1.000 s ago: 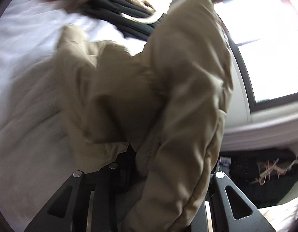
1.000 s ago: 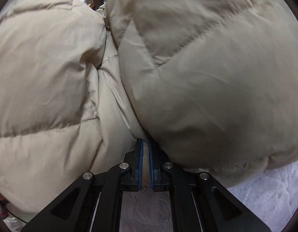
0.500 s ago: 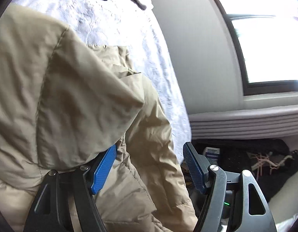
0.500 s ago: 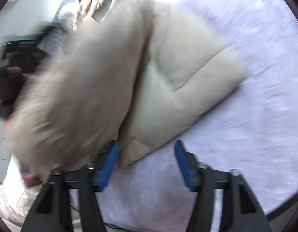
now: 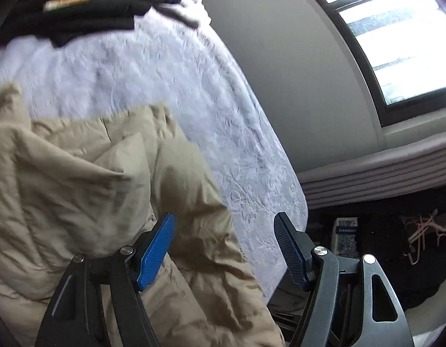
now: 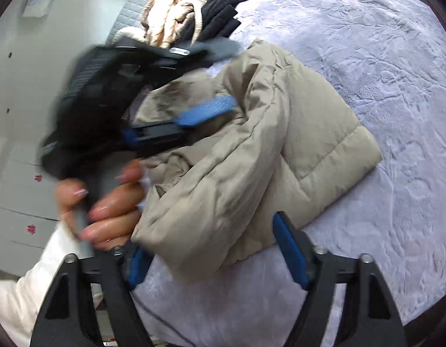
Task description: Fold large clothes
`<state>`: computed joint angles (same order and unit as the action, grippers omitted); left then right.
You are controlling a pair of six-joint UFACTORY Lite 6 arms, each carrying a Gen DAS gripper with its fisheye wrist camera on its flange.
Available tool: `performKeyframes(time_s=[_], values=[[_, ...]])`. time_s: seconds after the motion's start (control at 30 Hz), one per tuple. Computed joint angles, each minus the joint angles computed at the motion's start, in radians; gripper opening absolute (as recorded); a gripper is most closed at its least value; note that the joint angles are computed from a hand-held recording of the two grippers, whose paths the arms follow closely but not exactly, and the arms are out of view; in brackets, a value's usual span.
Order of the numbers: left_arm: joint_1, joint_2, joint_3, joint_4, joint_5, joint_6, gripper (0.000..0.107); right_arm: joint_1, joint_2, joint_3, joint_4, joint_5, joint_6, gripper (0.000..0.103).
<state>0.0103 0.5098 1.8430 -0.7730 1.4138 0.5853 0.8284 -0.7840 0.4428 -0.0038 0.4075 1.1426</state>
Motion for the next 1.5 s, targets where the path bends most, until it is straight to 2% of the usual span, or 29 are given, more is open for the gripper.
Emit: performKeyframes(time_s=[0.07, 0.1, 0.17, 0.2, 0.3, 0.37, 0.43, 0.5, 0.53, 0.57, 0.6, 0.67, 0.73, 0.8, 0.87, 0.93, 0.97, 1.0, 1.1, 1.17, 1.23, 1.3, 1.37, 1.5], values=[[0.051, -0.036, 0.072, 0.058, -0.045, 0.031, 0.071, 0.035, 0.059, 0.058, -0.188, 0.085, 0.128, 0.016], [0.117, -0.021, 0.127, 0.082, -0.037, 0.066, 0.071, 0.044, 0.058, 0.062, -0.240, 0.118, 0.155, 0.015], [0.191, -0.028, 0.158, 0.145, -0.118, 0.112, 0.071, 0.012, -0.003, 0.024, -0.224, 0.167, 0.117, 0.015], [0.236, -0.007, 0.189, 0.164, -0.131, 0.142, 0.071, -0.046, -0.040, -0.009, -0.162, 0.170, 0.040, 0.015], [0.260, 0.029, 0.166, 0.262, -0.250, 0.158, 0.071, -0.264, -0.116, -0.101, 0.066, 0.164, -0.274, 0.015], [0.228, 0.030, 0.073, 0.269, -0.358, 0.159, 0.071, -0.405, -0.109, -0.152, 0.228, 0.120, -0.483, 0.015], [0.144, -0.012, -0.083, 0.279, -0.521, 0.142, 0.071, -0.516, -0.080, -0.179, 0.402, 0.094, -0.693, 0.016], [0.072, -0.014, -0.155, 0.324, -0.664, 0.089, 0.071, -0.643, -0.062, -0.185, 0.558, 0.148, -0.902, 0.025], [0.041, -0.009, -0.172, 0.354, -0.709, 0.049, 0.071, -0.732, -0.070, -0.176, 0.605, 0.218, -1.007, 0.031], [0.034, 0.017, -0.150, 0.373, -0.712, 0.030, 0.071, -0.832, -0.092, -0.156, 0.610, 0.299, -1.075, 0.045], [0.024, 0.038, -0.134, 0.385, -0.711, 0.009, 0.071, -0.903, -0.115, -0.136, 0.585, 0.349, -1.102, 0.054], [0.011, 0.061, -0.118, 0.393, -0.712, -0.014, 0.071, -1.088, -0.207, -0.091, 0.568, 0.478, -1.188, 0.054], [0.020, 0.070, -0.105, 0.388, -0.700, -0.005, 0.071, -1.283, -0.214, -0.033, 0.644, 0.587, -1.359, 0.053], [0.024, 0.082, -0.095, 0.389, -0.694, -0.009, 0.071, -1.368, -0.094, 0.045, 0.790, 0.638, -1.543, 0.046], [0.019, 0.088, -0.089, 0.406, -0.697, -0.034, 0.071, -1.285, 0.041, 0.120, 0.866, 0.607, -1.621, 0.046], [0.007, 0.098, -0.073, 0.434, -0.694, -0.075, 0.071, -1.078, 0.189, 0.210, 0.870, 0.479, -1.611, 0.046], [0.001, 0.105, -0.063, 0.447, -0.691, -0.093, 0.071, -0.993, 0.247, 0.244, 0.861, 0.430, -1.599, 0.038], [-0.002, 0.111, -0.055, 0.455, -0.688, -0.104, 0.071, -0.909, 0.296, 0.268, 0.821, 0.382, -1.564, 0.029], [-0.007, 0.128, -0.041, 0.469, -0.685, -0.123, 0.074, -0.712, 0.411, 0.264, 0.602, 0.205, -1.377, 0.026], [-0.006, 0.139, -0.036, 0.454, -0.681, -0.118, 0.074, -0.718, 0.488, 0.224, 0.624, 0.138, -1.424, 0.026], [-0.009, 0.147, -0.032, 0.452, -0.682, -0.128, 0.074, -0.765, 0.539, 0.192, 0.767, 0.108, -1.586, 0.024], [-0.018, 0.152, -0.031, 0.472, -0.690, -0.146, 0.074, -0.783, 0.566, 0.177, 0.848, 0.095, -1.668, 0.024], [-0.029, 0.154, -0.037, 0.498, -0.702, -0.166, 0.074, -0.796, 0.569, 0.172, 0.870, 0.103, -1.673, 0.024], [-0.034, 0.143, -0.044, 0.525, -0.698, -0.175, 0.074, -0.787, 0.533, 0.177, 0.782, 0.126, -1.567, 0.026]])
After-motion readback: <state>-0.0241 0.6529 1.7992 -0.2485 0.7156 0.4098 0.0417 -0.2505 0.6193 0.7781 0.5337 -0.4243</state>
